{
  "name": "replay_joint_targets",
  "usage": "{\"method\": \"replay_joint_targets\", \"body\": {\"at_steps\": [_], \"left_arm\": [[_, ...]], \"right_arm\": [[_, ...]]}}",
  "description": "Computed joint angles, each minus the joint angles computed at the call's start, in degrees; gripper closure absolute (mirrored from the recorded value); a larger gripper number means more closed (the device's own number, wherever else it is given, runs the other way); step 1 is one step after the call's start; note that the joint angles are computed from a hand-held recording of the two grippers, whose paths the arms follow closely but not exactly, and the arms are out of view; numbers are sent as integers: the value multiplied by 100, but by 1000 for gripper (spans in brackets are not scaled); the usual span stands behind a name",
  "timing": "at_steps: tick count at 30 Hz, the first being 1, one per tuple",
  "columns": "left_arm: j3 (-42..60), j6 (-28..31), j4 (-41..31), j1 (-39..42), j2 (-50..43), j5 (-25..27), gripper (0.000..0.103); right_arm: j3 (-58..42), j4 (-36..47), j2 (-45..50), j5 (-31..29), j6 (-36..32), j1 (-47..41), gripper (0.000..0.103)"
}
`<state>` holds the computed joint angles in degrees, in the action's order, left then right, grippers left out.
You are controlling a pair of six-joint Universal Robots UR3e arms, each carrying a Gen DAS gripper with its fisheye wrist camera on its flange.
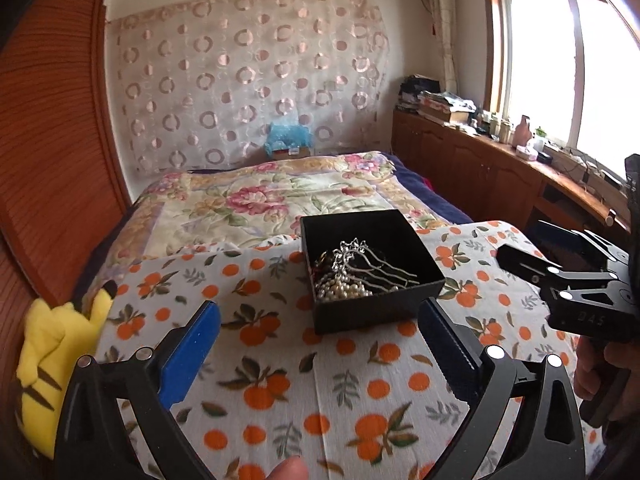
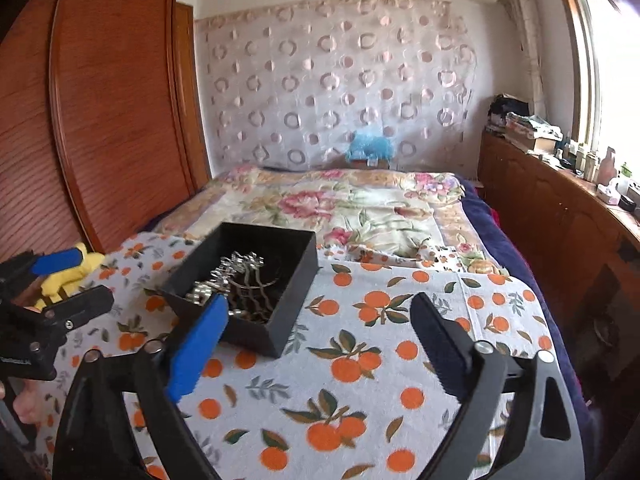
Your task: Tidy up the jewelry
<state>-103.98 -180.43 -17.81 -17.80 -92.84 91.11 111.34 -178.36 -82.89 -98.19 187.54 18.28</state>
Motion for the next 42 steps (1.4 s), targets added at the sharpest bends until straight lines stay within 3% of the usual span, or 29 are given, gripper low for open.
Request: {"method": "replay_joint_targets", "body": {"at_steps": [2,13,28,42], "left_arm": [[-271,-50,-34,50,355,-73,8],[-1145,-216,-56,225,1731,-16,8],[-1280,-210,133,-8,1859,383,8],[-1311,-211,110,-17,1895,385,8]], "right_arm": [[139,-104,-138,-182,24,168,2],[451,-181,-629,-707,329,719,3],[777,-356,-903,-1160,503,1111,3],[775,-265,-993,-1299,563,1242,3]]}}
